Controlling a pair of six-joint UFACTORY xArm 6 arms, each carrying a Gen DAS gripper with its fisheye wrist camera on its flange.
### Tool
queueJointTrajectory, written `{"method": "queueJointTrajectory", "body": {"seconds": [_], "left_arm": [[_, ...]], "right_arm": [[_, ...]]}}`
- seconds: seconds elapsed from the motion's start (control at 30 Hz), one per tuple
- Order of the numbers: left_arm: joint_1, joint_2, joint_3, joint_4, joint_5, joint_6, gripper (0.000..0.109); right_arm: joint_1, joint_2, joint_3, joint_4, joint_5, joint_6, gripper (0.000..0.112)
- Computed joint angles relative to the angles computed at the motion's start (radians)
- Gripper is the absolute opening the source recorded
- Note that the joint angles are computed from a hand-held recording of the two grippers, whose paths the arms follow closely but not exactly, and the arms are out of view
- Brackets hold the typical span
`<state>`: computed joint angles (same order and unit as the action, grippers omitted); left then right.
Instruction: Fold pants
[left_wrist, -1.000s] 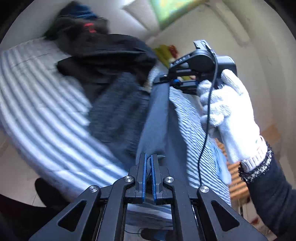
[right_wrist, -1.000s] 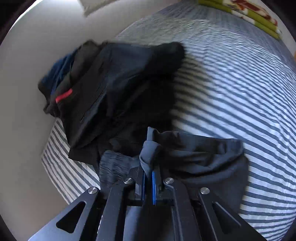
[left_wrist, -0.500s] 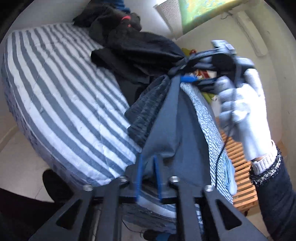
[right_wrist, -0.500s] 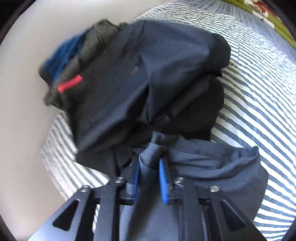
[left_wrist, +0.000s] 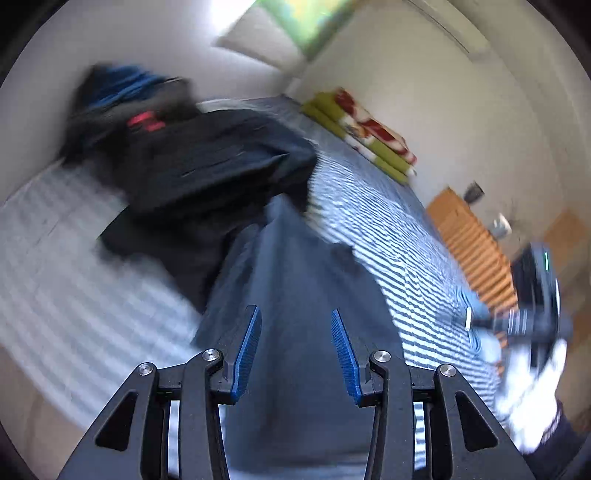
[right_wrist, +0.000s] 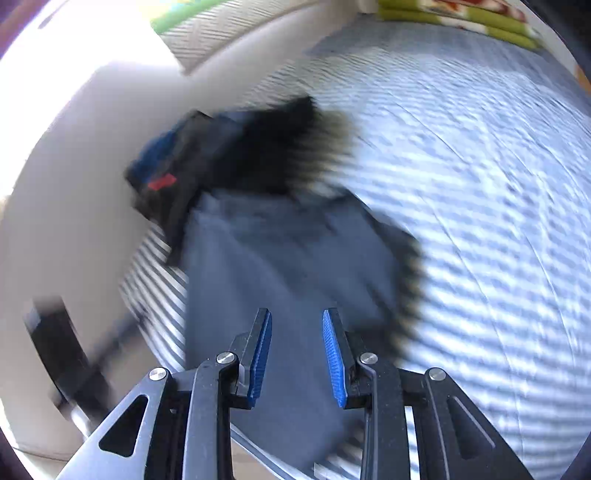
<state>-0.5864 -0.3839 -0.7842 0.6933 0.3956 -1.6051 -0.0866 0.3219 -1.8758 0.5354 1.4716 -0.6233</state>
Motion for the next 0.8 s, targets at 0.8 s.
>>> {"method": "queueJointTrajectory", "body": {"seconds": [0.8], "left_arm": [[-0.007, 0.231, -0.26, -0.085, 0.305, 0.302, 0.043]], "right_arm": [[-0.037, -0.121, 0.151, 0.076, -0.048, -0.202, 0.026]]}}
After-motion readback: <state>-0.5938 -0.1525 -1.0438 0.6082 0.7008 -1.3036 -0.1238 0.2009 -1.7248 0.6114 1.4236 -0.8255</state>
